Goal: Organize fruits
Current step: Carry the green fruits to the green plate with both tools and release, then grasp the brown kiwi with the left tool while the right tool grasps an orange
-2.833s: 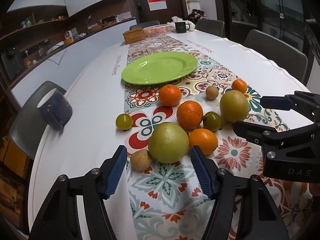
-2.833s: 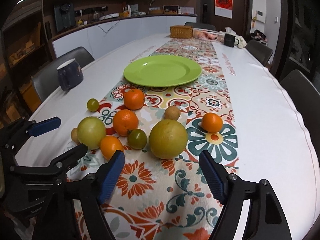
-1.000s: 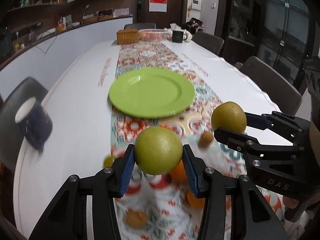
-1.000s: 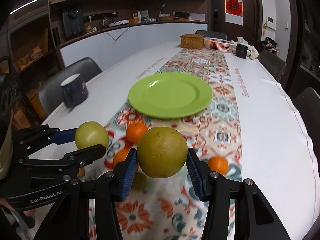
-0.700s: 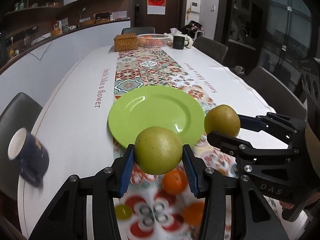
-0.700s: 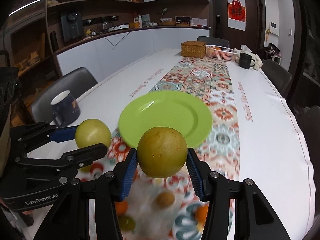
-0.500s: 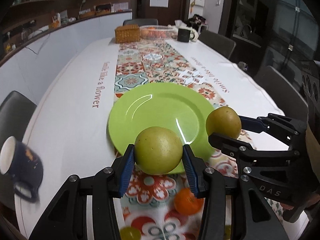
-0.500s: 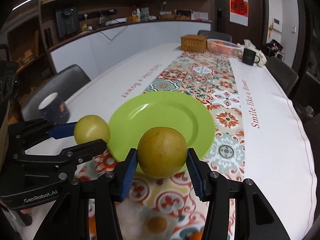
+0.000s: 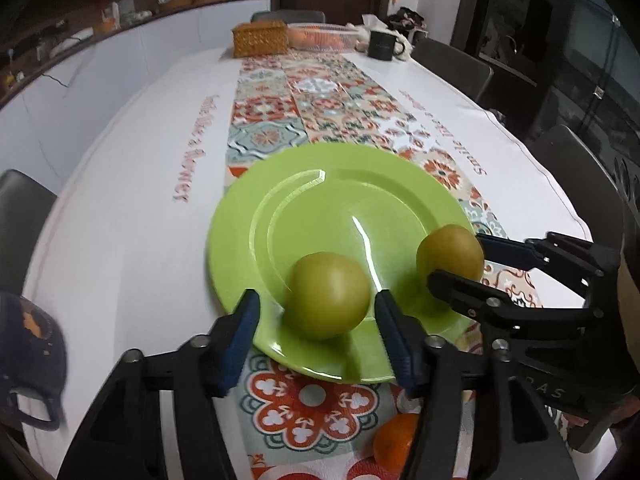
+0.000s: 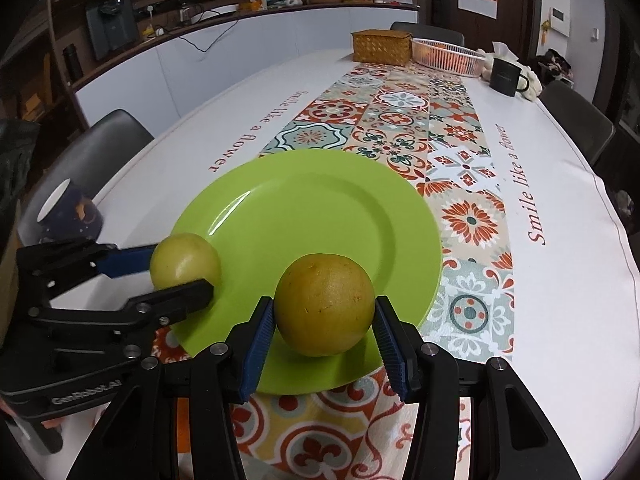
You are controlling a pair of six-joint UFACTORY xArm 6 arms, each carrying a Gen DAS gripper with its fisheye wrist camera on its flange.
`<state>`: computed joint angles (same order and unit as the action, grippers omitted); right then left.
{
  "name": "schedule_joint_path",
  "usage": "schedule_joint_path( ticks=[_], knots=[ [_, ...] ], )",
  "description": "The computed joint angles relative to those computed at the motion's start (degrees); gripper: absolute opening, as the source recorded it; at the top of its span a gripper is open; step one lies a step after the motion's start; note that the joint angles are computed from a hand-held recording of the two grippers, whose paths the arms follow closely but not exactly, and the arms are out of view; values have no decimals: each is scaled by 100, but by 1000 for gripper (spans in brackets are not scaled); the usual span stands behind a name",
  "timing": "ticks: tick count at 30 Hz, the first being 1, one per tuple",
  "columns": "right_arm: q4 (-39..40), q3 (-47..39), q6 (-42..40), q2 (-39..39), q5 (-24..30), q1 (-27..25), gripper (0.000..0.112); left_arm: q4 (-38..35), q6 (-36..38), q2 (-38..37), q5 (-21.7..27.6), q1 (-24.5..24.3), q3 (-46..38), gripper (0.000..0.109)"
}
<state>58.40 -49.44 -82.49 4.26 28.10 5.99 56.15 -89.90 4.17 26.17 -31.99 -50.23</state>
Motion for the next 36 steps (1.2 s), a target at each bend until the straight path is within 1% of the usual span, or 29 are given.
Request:
schedule_joint_path(
  ticks=[2,4,5,8,10,12,13,14,20,21,23,26,29,32,36],
  knots=[
    [150,46,-112,-91,-1,-31,58,69,-75,-127,151,-79,54,63],
    [419,174,-333,-297,-103,-58,63,4,-86,-253,378,-175,86,63],
    [517,242,-405,-407,-110,-89,63,55,-159,-330,434,-215,125,64],
    [646,498,-557,-778,-117,-177,63,82,-354,-638,968,-537,253,68],
    [764,686,-755,-1049,-89,-258,63,112,-479,-839,1320,-783,334,70],
    [895,935,-967,-1401,-13,-370,63,102,-547,-1010,1626,-1028,392,74],
    [907,1029,-1007,-1542,66,-432,65,90,-595,-1094,1842,-1192,410,75],
    [896,1119,-1008,-1686,148,-490,68,102,-639,-1173,1957,-1306,439,76],
    [945,1795,-1228,-2776,705,-923,68,122,-956,-1594,2911,-2149,549,86],
    [936,1898,-1238,-2952,790,-997,68,109,-1031,-1653,3110,-2321,555,87],
    [866,2117,-1195,-3341,1015,-1181,74,101,-1152,-1766,3389,-2580,592,89],
    [793,2393,-1196,-3820,1347,-1439,74,59,-1393,-1930,3834,-3016,643,92],
    [758,2735,-1231,-4356,1541,-1662,74,9,-1620,-2017,4270,-3447,681,92],
    [668,3018,-1243,-4802,1852,-1905,74,-54,-1727,-2051,4534,-3756,725,92],
    [439,3470,-1274,-5484,2324,-2287,74,-189,-1894,-2056,4718,-4123,810,92]
  ],
)
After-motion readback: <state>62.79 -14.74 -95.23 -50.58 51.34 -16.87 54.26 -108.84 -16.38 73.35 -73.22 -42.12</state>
